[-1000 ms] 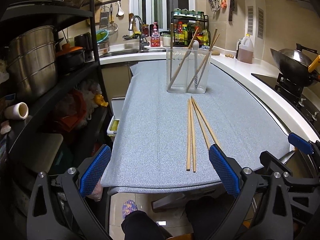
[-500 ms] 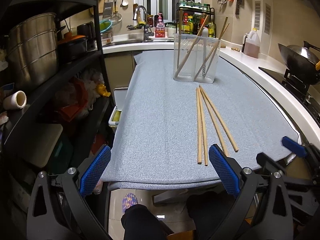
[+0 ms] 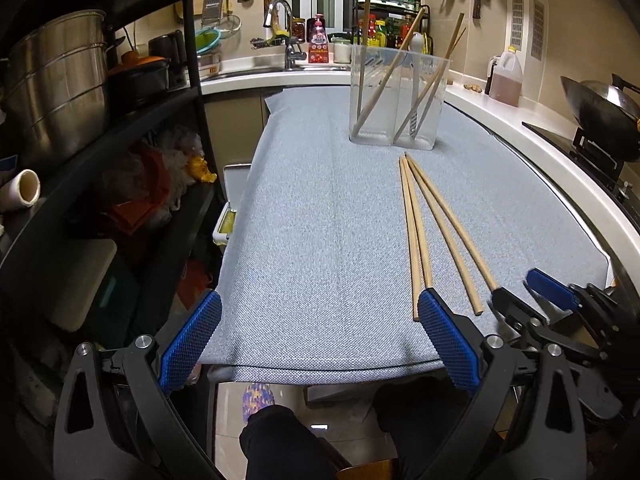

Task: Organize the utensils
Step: 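Grasp one wooden chopstick with the right tool while the left tool grasps another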

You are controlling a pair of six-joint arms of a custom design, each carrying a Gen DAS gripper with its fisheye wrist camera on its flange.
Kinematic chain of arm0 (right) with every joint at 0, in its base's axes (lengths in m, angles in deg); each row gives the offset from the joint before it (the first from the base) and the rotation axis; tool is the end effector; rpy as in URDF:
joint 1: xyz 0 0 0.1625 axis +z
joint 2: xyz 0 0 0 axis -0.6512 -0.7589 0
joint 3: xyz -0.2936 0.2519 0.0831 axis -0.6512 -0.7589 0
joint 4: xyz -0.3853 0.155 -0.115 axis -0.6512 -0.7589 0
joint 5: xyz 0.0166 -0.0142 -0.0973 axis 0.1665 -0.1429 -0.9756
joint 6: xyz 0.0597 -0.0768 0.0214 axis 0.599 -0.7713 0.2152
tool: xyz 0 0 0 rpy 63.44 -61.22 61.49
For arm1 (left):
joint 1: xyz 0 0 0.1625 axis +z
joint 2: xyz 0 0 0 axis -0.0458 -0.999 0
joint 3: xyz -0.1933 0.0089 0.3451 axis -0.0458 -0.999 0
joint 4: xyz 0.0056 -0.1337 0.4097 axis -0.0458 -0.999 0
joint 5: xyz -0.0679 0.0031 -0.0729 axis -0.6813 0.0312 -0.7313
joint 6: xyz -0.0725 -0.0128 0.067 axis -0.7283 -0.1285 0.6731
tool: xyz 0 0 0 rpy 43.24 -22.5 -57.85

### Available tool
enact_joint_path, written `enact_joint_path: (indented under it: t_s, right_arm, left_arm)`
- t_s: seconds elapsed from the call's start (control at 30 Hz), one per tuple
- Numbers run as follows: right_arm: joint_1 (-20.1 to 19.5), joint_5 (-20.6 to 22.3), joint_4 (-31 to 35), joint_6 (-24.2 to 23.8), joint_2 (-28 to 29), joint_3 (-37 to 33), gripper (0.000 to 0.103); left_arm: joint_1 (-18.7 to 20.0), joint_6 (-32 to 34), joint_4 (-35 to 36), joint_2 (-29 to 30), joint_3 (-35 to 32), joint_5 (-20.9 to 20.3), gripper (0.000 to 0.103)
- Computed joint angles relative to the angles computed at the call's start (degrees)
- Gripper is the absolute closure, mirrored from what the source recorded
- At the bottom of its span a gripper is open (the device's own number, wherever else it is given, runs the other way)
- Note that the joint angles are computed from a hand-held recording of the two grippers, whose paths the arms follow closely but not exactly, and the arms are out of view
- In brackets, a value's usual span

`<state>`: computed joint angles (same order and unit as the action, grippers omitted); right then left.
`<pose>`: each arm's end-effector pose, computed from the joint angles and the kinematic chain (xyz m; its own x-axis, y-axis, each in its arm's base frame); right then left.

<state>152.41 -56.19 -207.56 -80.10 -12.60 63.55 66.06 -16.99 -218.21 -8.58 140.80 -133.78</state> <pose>0.2935 -0.5650 -0.0108 -0.7526 0.0773 0.6539 -0.4866 0.6038 -0.6314 -0.0861 -0.6039 0.2668 -0.6810 0.2868 -0.6738 0.6624 0.6336 -0.3998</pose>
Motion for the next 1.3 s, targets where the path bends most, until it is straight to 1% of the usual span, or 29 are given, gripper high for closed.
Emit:
enact_joint_path:
  t_s: [0.03, 0.1, 0.17, 0.2, 0.23, 0.3, 0.43, 0.57, 0.63, 0.7, 0.83, 0.93, 1.03, 1.1, 1.13, 1.2, 1.27, 1.3]
  right_arm:
    - [-0.3, 0.9, -2.0, -1.4, 0.8, -0.6, 0.048]
    - [-0.7, 1.4, -4.7, -4.3, 2.4, -2.2, 0.042]
    - [-1.2, 2.6, -8.1, -8.3, 4.0, -3.7, 0.042]
    - [-1.5, 3.6, -9.5, -9.5, 4.4, -4.0, 0.048]
    - [-2.0, 5.0, -11.5, -10.7, 4.9, -4.2, 0.069]
    - [-2.5, 6.8, -13.0, -12.2, 5.1, -4.1, 0.094]
    - [-3.1, 8.1, -13.6, -12.1, 4.5, -3.1, 0.097]
    - [-3.4, 6.5, -14.6, -10.5, 3.0, -1.4, 0.097]
    - [-3.4, 5.2, -15.4, -11.1, 2.8, -1.3, 0.097]
    - [-3.5, 4.9, -15.9, -11.4, 2.8, -1.0, 0.097]
    - [-3.6, 4.8, -15.7, -10.5, 2.1, -0.2, 0.097]
    - [-3.6, 4.9, -15.4, -10.1, 1.7, 0.3, 0.097]
    - [-3.6, 4.8, -15.6, -10.4, 1.7, 0.4, 0.097]
    - [-3.6, 4.8, -16.0, -10.7, 1.8, 0.3, 0.097]
    - [-3.6, 4.8, -16.4, -11.0, 2.0, 0.2, 0.097]
    - [-3.6, 4.8, -17.4, -11.8, 2.5, -0.1, 0.097]
    - [-3.6, 5.0, -18.8, -12.5, 3.1, -0.3, 0.097]
    - [-3.7, 5.1, -19.1, -12.5, 3.1, -0.3, 0.097]
  left_arm:
    - [0.1, 0.1, 0.1, 0.2, -0.2, 0.0, 0.008]
    - [0.5, 0.2, 0.3, 0.7, -0.8, -0.4, 0.008]
    - [0.8, 0.8, 0.1, 1.3, -1.2, -0.9, 0.008]
    - [0.9, 1.1, 0.0, 1.5, -1.3, -1.1, 0.008]
    - [1.0, 1.5, -0.3, 1.7, -1.4, -1.4, 0.008]
    - [1.2, 1.8, -0.4, 2.2, -1.7, -1.9, 0.008]
    - [1.6, 2.0, -0.1, 2.8, -2.2, -3.3, 0.008]
    - [1.7, 1.9, 0.1, 3.6, -2.6, -4.7, 0.008]
    - [1.7, 1.7, 0.4, 3.9, -2.7, -5.4, 0.008]
    - [1.5, 1.9, 0.1, 4.2, -2.6, -6.0, 0.008]
    - [1.2, 2.9, -0.8, 5.5, -2.5, -6.1, 0.008]
    - [1.3, 3.7, -2.2, 6.4, -2.4, -5.0, 0.008]
    - [1.5, 3.7, -3.4, 7.1, -2.3, -4.3, 0.008]
    - [1.7, 4.1, -5.1, 7.3, -2.0, -4.6, 0.008]
    - [1.8, 4.5, -6.0, 7.3, -1.8, -5.2, 0.010]
    - [1.8, 5.4, -7.6, 7.5, -1.3, -6.1, 0.019]
    - [2.0, 7.2, -9.1, 7.5, -0.8, -8.2, 0.036]
    - [2.0, 7.6, -9.2, 7.4, -0.7, -8.8, 0.042]
